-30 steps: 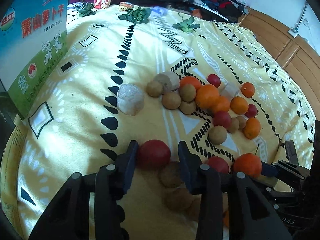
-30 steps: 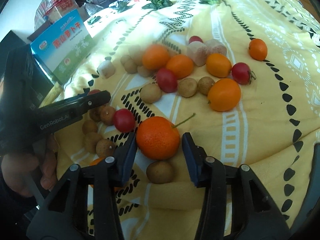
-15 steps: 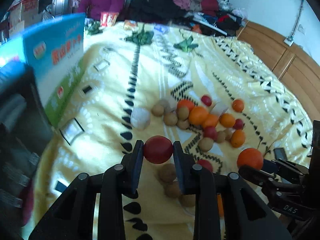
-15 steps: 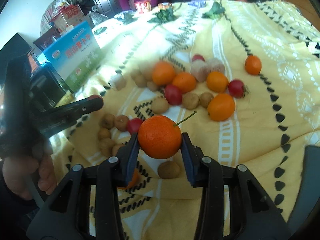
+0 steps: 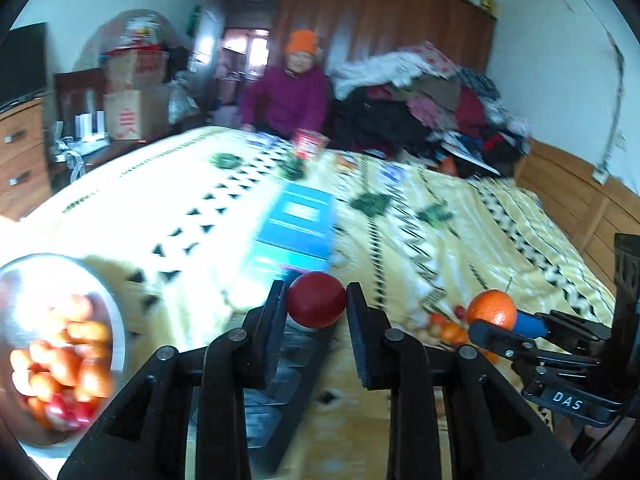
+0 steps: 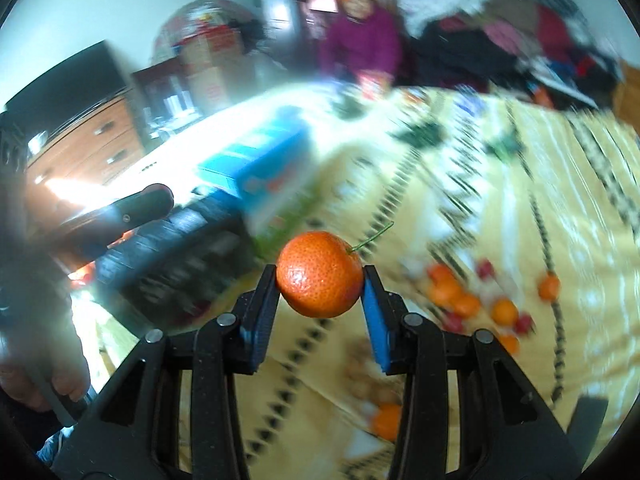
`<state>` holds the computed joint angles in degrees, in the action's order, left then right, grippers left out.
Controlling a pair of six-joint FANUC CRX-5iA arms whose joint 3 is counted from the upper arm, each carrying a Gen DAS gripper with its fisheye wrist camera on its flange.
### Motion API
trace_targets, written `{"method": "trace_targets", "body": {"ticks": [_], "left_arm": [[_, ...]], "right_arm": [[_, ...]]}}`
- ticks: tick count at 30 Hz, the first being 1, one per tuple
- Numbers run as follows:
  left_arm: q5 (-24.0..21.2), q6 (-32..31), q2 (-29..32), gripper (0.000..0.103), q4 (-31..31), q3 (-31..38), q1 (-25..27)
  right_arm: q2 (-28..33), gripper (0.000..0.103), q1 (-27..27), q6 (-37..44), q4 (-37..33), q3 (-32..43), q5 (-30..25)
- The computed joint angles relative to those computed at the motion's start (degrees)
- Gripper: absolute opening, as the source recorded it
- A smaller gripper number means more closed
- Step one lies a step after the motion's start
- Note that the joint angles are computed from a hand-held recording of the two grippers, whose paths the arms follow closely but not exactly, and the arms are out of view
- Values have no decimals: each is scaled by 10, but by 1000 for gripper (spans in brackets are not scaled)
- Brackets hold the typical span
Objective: Organize fruits
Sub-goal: 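Carry the tomato with the left tool and the orange with the right tool over the bowl, then open the left tool to drop the tomato while the right tool releases the orange into the bowl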
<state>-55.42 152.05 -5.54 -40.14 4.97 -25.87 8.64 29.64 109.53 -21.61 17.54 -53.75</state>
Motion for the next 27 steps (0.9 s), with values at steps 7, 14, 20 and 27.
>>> {"method": "trace_targets", "body": {"ticks": [7,14,20,27], "left_arm": [[-87,48,-116,30,-48,-81,30],[-86,49,-200,30,-12,-166,106],[-59,31,-244,30,36,-220,174],[-30,-38,-271,30,133,-271,282]], "right_arm": [[15,42,110,1,33,33,-3],[50,42,194,-5,67,72,-24],[79,42,236,-9,88,100,-50],[132,42,262,-22,77,167,-123]]}}
